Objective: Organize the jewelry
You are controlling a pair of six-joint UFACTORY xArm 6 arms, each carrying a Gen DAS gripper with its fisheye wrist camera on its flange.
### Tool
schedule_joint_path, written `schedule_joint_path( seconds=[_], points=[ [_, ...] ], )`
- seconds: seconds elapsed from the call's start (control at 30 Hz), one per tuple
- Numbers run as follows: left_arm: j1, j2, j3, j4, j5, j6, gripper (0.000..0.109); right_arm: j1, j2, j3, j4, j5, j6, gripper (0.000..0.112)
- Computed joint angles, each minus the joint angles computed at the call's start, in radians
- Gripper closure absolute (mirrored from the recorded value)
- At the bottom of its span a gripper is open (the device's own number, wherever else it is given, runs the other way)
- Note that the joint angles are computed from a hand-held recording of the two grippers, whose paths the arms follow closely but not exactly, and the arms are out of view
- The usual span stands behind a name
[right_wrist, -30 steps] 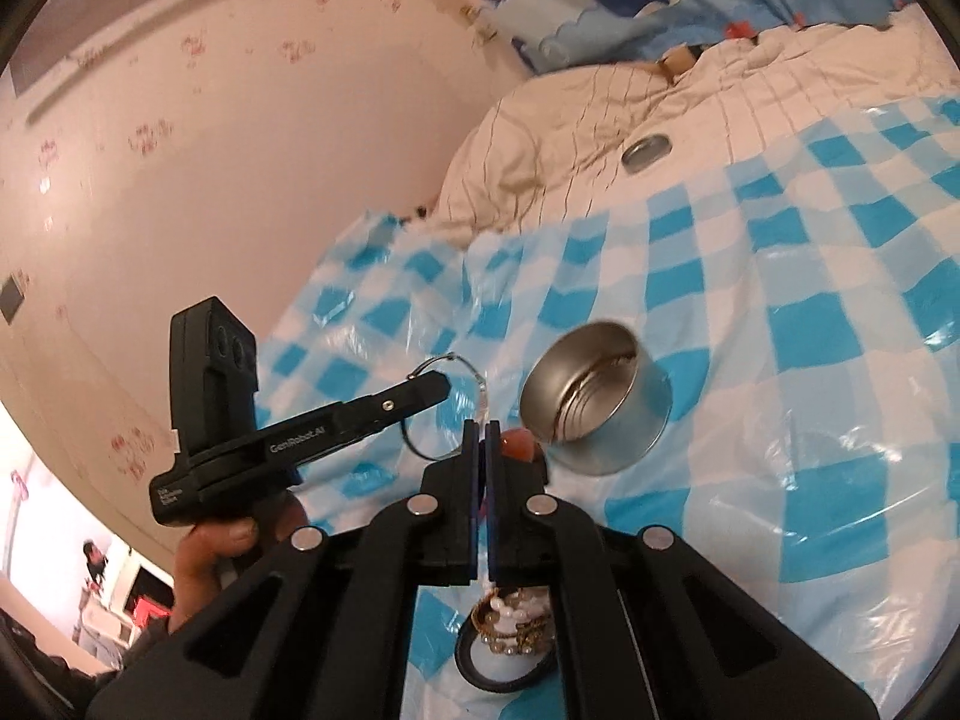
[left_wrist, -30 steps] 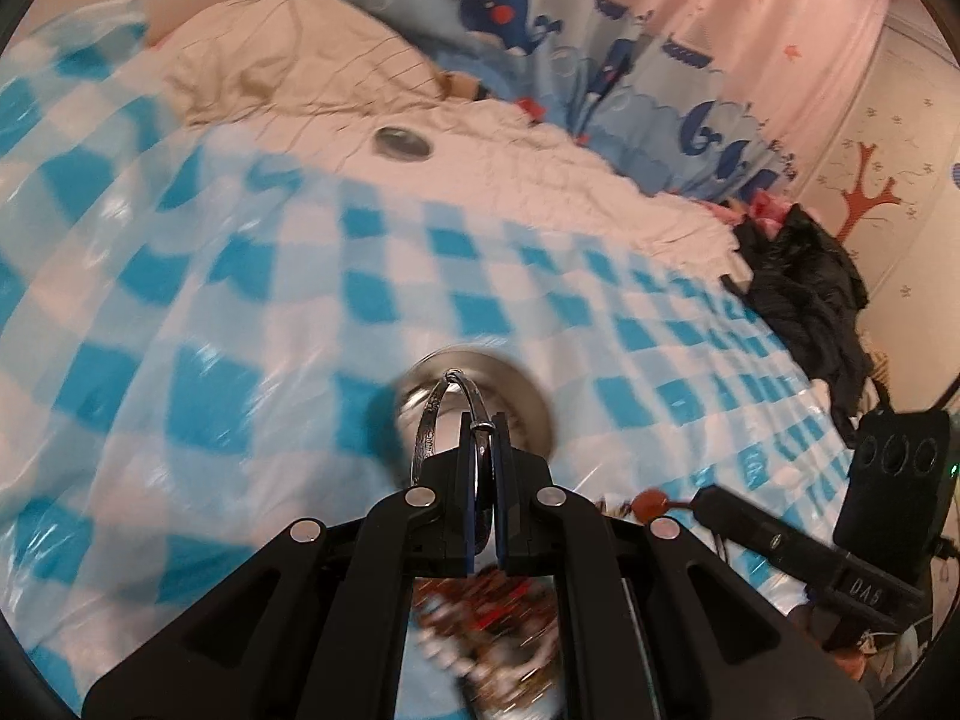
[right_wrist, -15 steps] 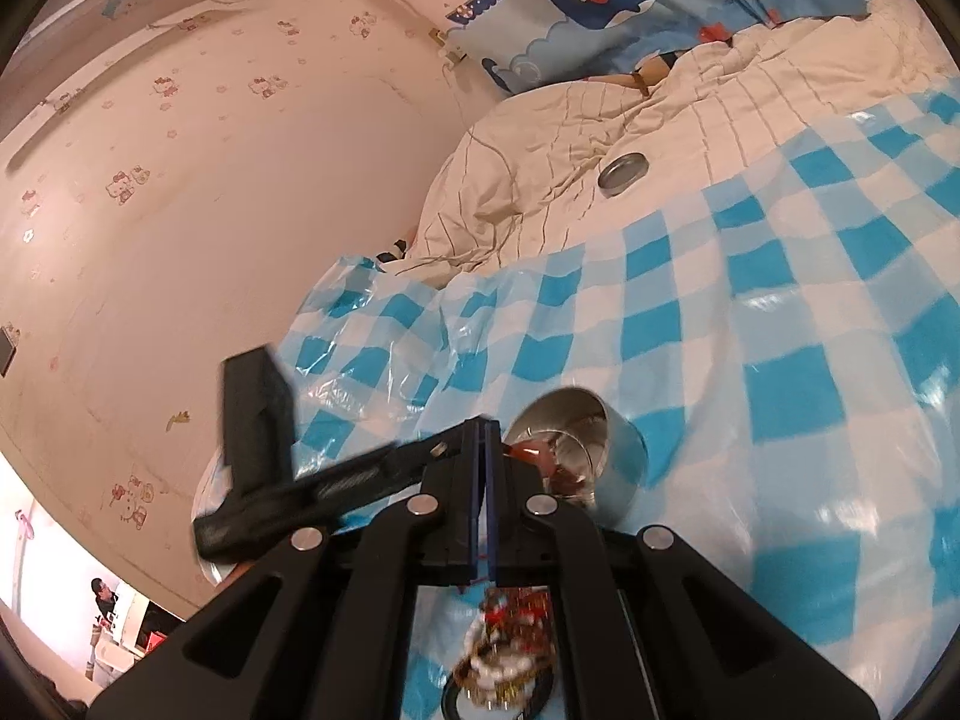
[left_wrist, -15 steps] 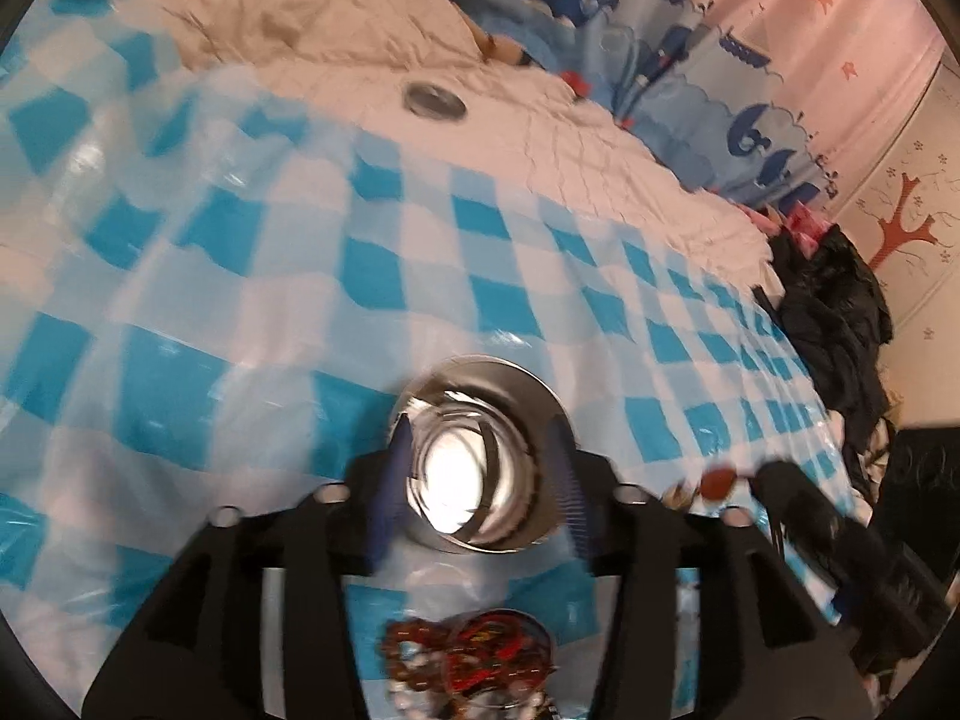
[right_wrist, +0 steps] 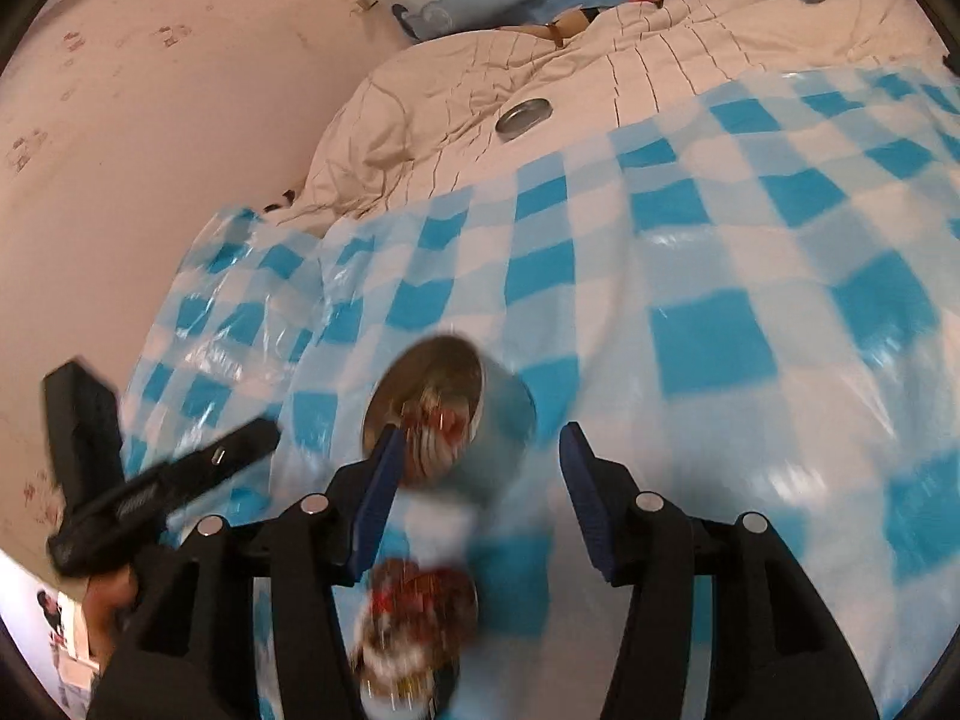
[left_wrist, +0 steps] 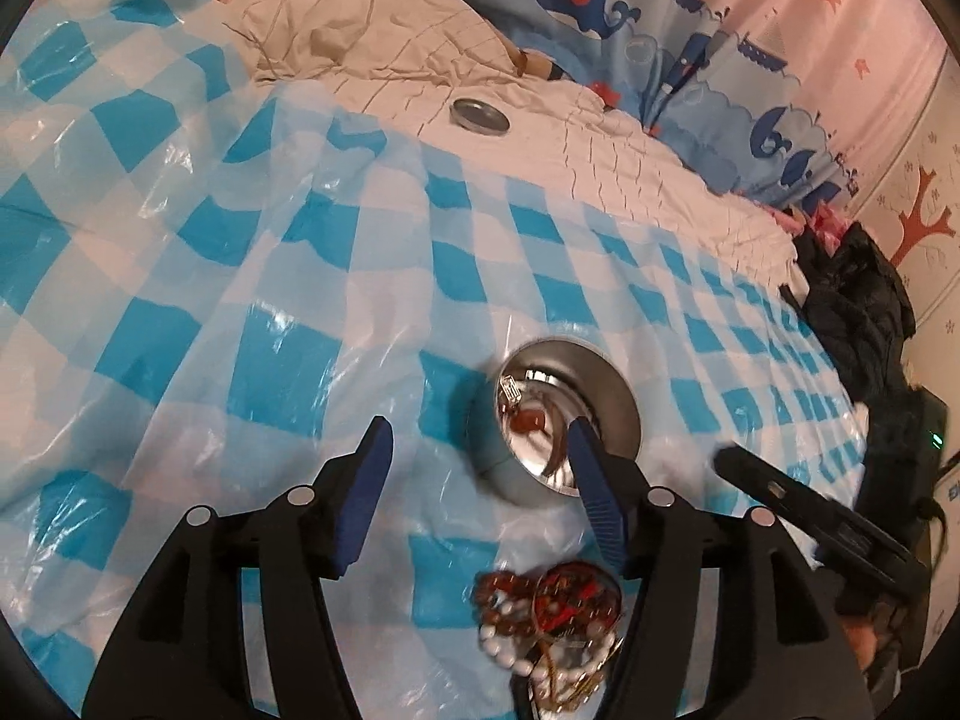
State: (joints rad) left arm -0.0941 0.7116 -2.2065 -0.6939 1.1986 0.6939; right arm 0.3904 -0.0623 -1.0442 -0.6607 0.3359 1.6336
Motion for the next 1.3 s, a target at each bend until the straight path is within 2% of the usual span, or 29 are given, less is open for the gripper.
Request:
schedule_joint_path(
  seconds=[0.1,0.2,0.27,0.37,0.47,0.6,0.73,0.83,0.9,0.97,1.03,1.1,1.17,1.2,1.23,1.3],
  points=[
    [0.005,-0.032,0.058,0.016,-0.001,0.035,0.05,0.041,-0.046,0.061,0.031,0.005,0.018,0.059],
    [0.011,-0.046,0.085,0.021,0.045,0.06,0.05,0.053,-0.052,0.08,0.054,-0.013,0.035,0.059],
    [0.008,-0.07,0.125,0.018,0.063,0.098,0.05,0.062,-0.057,0.066,0.043,0.027,0.038,0.053],
    [-0.011,-0.153,0.248,0.014,0.065,0.228,0.05,0.075,-0.093,0.079,-0.003,0.065,0.1,0.049],
    [-0.038,-0.27,0.433,0.019,-0.043,0.365,0.05,0.085,-0.13,0.103,-0.011,0.088,0.122,0.047],
    [-0.086,-0.399,0.671,0.033,-0.304,0.519,0.05,0.094,-0.181,0.148,-0.02,0.082,0.165,0.046],
    [-0.101,-0.406,0.704,0.054,-0.352,0.55,0.05,0.112,-0.218,0.158,-0.033,0.124,0.161,0.043],
    [-0.104,-0.399,0.705,0.047,-0.351,0.571,0.051,0.115,-0.229,0.162,-0.038,0.127,0.163,0.042],
    [-0.11,-0.392,0.705,0.048,-0.353,0.575,0.061,0.115,-0.232,0.165,-0.036,0.126,0.16,0.042],
    [-0.115,-0.382,0.698,0.074,-0.34,0.555,0.093,0.112,-0.229,0.166,-0.027,0.113,0.147,0.041],
    [-0.121,-0.377,0.7,0.104,-0.35,0.555,0.096,0.112,-0.225,0.164,-0.022,0.11,0.137,0.04],
    [-0.117,-0.368,0.678,0.115,-0.319,0.535,0.097,0.11,-0.216,0.161,-0.009,0.098,0.123,0.04],
    [-0.1,-0.347,0.628,0.103,-0.246,0.505,0.101,0.108,-0.203,0.155,0.003,0.088,0.108,0.04],
    [-0.084,-0.324,0.577,0.083,-0.179,0.481,0.101,0.108,-0.196,0.15,0.011,0.085,0.098,0.04],
    [-0.068,-0.301,0.53,0.061,-0.123,0.458,0.109,0.108,-0.189,0.147,0.02,0.079,0.088,0.04],
    [-0.042,-0.27,0.464,0.015,-0.044,0.424,0.109,0.11,-0.17,0.134,0.045,0.074,0.056,0.04]
  ],
)
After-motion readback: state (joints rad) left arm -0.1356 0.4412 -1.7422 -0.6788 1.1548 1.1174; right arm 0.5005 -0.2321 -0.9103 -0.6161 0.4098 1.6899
